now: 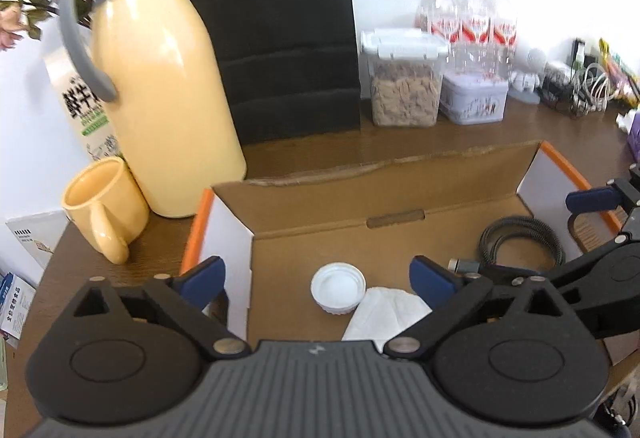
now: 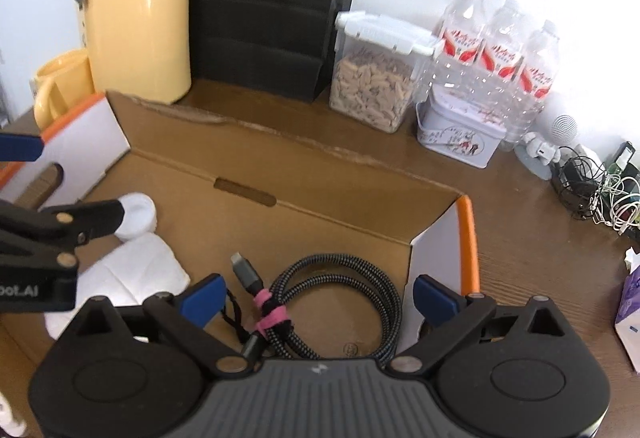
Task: Organize objects
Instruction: 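Carry cable and cap into the cardboard box and open both tools, then withdraw both open tools from the box back over the table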
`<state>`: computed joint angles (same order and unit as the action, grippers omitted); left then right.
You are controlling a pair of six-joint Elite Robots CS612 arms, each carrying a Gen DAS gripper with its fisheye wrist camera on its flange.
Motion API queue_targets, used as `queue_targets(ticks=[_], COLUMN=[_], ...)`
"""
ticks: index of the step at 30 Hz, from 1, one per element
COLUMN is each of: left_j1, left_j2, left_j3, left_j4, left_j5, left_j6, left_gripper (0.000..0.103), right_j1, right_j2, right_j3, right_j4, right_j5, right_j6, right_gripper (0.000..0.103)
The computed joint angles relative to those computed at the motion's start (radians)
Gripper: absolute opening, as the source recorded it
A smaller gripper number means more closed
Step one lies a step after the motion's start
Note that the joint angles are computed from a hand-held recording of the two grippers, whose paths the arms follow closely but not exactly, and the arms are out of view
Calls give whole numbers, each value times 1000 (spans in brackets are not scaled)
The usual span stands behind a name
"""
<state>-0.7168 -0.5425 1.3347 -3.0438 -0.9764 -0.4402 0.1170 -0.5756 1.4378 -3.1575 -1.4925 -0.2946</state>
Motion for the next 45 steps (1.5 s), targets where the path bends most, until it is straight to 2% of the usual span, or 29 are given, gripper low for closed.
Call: queue_targets(ticks=[4,7,11,18,26,33,39,43,45], left_j1=[-14,-29,-52,-94,-143,-168,-179,-193,-196], left_j2=[-28,-49,-83,-141,-178,-193,-188,-176,-173], left_j3=[69,139,229,394,549,633,661,676,678], left_j4=[-103,-229,-347,-498,-529,-421,-344,-396,-409], left_j5=[40,71,107,153,195,173,154,159,156], left_j6=[-16,-16,-1,-2,-57,-176,-263,-235,-219], left_gripper=[103,103,103,103,103,103,103,101,90], right_j1=[-8,-15,-27,-54,-103,-136,-145,-147,-148], right_j2=[-29,-57,-100,-160,-193,-183,-161,-146,-140], right_j3=[59,127,226,410,572,647,667,663,661], right_j4=[-92,-200,-325,-545,-692,-730,-716,-702,-697], right_j5=[35,65,116,188,237,239,226,204,198], right_j6=[6,10,0,-34,-45,-42,-20,4,13], right_gripper=[103,103,103,103,103,103,103,103,103])
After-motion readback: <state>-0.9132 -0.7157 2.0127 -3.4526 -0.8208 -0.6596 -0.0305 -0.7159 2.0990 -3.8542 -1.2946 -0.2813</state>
